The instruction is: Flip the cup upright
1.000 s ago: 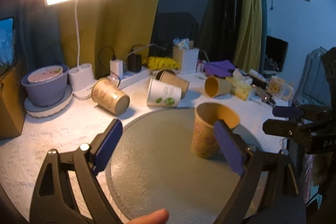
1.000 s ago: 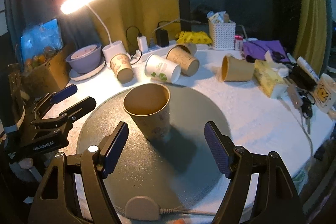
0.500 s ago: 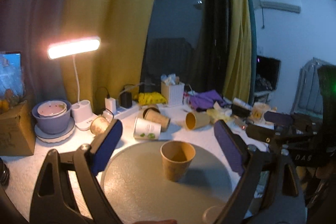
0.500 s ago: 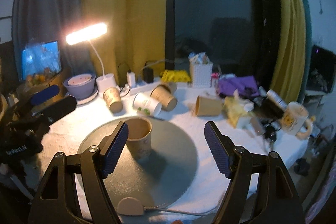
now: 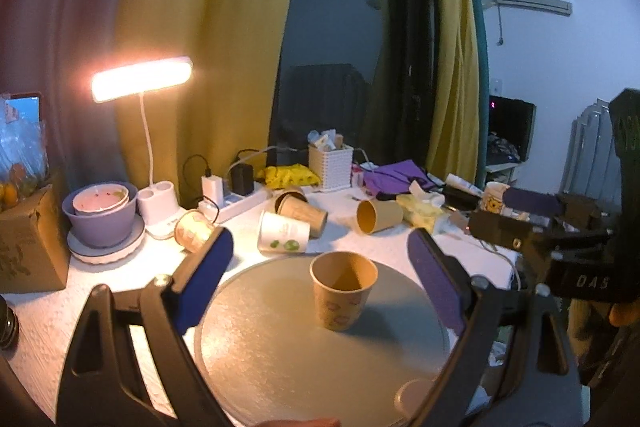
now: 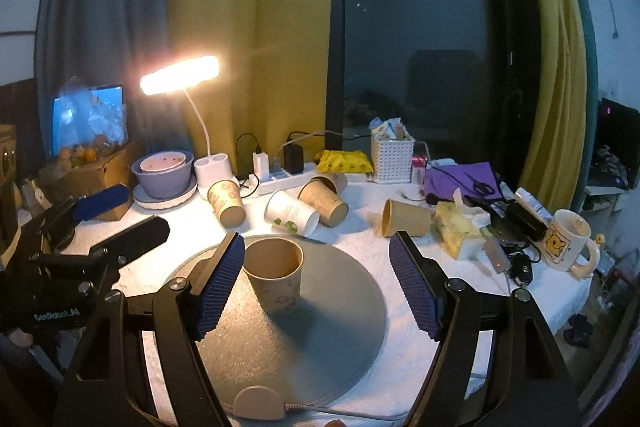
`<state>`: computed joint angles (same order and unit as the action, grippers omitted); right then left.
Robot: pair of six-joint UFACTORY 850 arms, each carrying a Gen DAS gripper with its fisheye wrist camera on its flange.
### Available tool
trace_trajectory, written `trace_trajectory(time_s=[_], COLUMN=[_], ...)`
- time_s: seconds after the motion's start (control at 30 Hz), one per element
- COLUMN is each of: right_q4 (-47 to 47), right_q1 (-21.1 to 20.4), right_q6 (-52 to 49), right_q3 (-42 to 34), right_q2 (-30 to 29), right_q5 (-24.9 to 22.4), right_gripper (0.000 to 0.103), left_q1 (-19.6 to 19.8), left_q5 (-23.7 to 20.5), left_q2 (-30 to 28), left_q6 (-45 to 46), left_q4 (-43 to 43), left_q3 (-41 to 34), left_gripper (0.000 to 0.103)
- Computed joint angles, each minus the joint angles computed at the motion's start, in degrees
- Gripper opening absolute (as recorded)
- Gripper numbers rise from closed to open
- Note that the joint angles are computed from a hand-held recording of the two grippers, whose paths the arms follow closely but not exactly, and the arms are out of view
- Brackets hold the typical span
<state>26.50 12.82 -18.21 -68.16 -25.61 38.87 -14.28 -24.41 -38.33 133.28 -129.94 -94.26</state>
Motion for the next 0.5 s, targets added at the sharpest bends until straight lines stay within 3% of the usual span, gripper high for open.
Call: trace_trajectory(time_s=[0.5], right_q4=[-0.63], right_q1=[-0.51], right_q6=[1.15], right_q3=[0.32], right_q2=[-0.09], right_q5=[-0.16], right_gripper=[0.078], left_q1=[-0.12], left_q5=[-0.95], left_q2=[-0.10], left_q6=[4.39], left_q4=[-3.91], left_q3=[0.38], left_gripper=[0.090])
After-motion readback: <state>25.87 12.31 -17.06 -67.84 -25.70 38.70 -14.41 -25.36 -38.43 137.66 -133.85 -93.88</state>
